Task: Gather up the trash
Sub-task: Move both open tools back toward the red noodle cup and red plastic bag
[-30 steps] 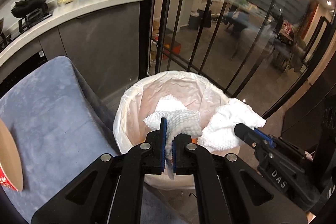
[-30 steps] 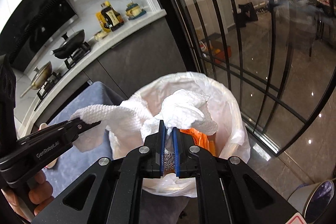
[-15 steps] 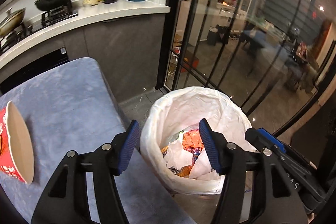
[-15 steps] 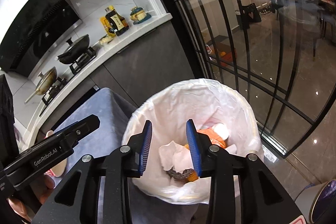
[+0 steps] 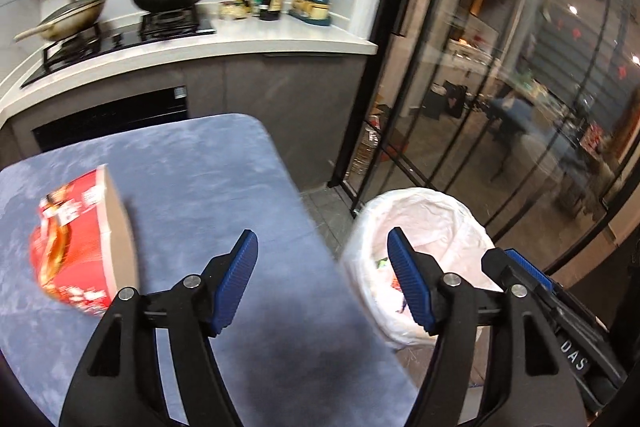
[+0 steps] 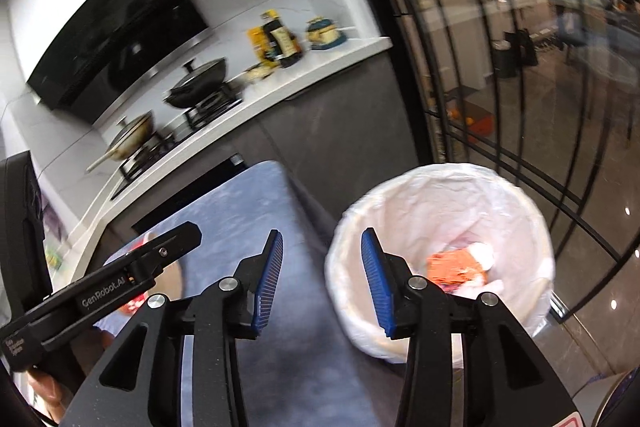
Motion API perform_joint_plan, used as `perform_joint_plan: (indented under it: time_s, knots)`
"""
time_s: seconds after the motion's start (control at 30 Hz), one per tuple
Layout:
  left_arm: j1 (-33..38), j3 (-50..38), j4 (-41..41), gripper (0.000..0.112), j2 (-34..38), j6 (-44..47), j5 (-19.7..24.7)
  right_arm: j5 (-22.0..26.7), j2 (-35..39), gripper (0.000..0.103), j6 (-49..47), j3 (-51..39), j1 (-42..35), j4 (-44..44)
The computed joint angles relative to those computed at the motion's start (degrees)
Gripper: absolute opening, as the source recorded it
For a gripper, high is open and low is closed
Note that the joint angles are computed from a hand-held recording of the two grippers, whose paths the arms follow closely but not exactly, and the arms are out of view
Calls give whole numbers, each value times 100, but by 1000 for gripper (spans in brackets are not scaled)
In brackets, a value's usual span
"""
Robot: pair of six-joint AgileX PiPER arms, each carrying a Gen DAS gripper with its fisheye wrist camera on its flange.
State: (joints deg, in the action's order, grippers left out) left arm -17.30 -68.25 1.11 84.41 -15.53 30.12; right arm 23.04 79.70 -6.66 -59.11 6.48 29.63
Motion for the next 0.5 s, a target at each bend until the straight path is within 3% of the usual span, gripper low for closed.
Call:
perform_joint_plan:
  time_s: [0.3,0.5]
  knots:
    - [1522,588,-827,68,-878,1080,249,-80,240,44,1410,-353,1360,-1160]
    - [2887,821,-1513,69,-1104,2168,446,-130,713,44,1749,-719,2087,-1249]
